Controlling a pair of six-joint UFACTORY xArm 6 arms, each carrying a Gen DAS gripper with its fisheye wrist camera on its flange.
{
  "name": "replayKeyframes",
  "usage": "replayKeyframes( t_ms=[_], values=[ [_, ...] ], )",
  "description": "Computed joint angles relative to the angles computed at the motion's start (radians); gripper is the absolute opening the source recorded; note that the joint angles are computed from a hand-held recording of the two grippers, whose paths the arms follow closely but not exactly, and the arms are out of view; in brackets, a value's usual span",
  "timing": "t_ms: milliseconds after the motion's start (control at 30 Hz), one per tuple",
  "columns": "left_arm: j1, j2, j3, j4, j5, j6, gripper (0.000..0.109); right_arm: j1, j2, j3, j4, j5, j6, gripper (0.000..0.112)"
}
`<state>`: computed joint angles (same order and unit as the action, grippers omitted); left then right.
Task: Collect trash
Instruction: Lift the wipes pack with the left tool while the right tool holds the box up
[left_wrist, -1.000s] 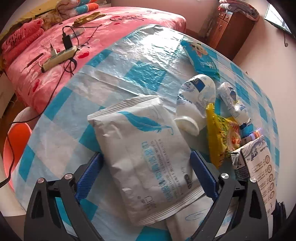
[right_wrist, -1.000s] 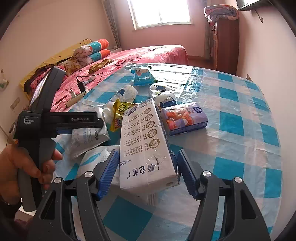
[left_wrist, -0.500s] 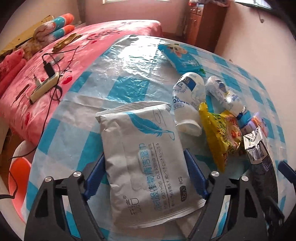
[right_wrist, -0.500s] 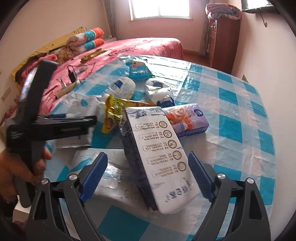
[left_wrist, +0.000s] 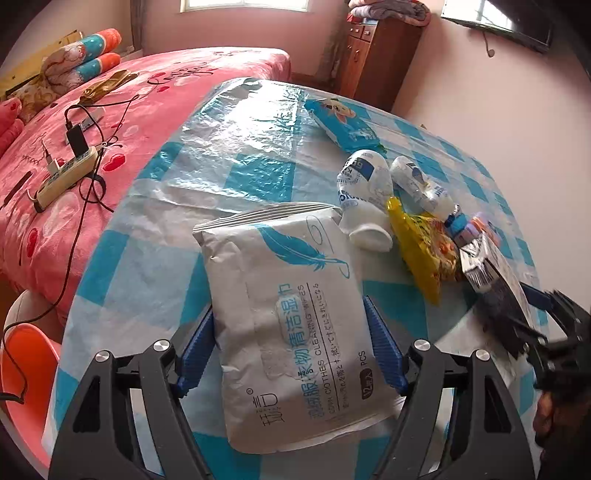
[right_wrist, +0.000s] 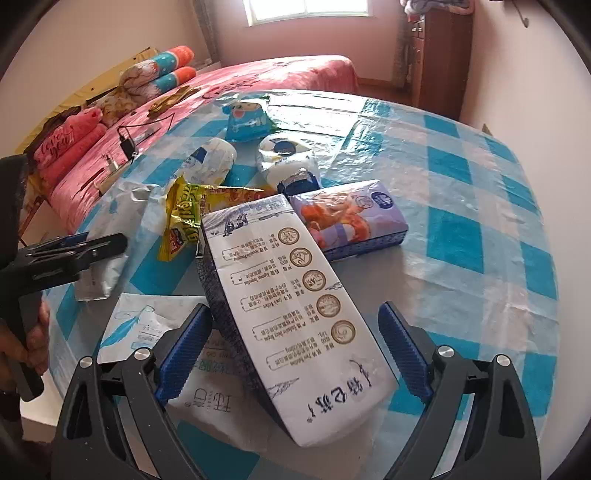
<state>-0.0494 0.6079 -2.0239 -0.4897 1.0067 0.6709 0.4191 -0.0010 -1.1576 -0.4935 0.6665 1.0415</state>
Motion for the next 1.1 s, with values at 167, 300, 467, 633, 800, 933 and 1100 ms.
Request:
replayKeyframes(
  t_ms=[167,300,467,633,800,933,1100],
  values=[
    [0.021,-0.04,0.048,-0.043,-0.006,0.071,0.076,-0.004,0.012,-0.003,0.036,-0.019,-0.041,0.091],
    [0.032,-0.087,0.112,-0.074,-0.036,0.151,0.076,0.011,0.028,-0.032,0.013,0.015,-0.043,0.079],
    [0.044,-0.124,0.157,-0.1,-0.067,0.222,0.076,0.027,0.042,-0.059,-0.006,0.063,-0.032,0.071],
    [0.059,-0.145,0.179,-0.12,-0.085,0.265,0.076,0.047,0.038,-0.071,-0.056,0.102,0.022,0.069],
    [0.072,-0.155,0.188,-0.141,-0.081,0.281,0.076,0.07,0.025,-0.083,-0.111,0.146,0.085,0.069],
    [0.082,-0.172,0.207,-0.159,-0.094,0.301,0.076,0.089,0.013,-0.093,-0.149,0.173,0.128,0.069],
    [0.098,-0.183,0.215,-0.177,-0.098,0.31,0.076,0.101,0.012,-0.113,-0.163,0.18,0.141,0.069]
  ],
)
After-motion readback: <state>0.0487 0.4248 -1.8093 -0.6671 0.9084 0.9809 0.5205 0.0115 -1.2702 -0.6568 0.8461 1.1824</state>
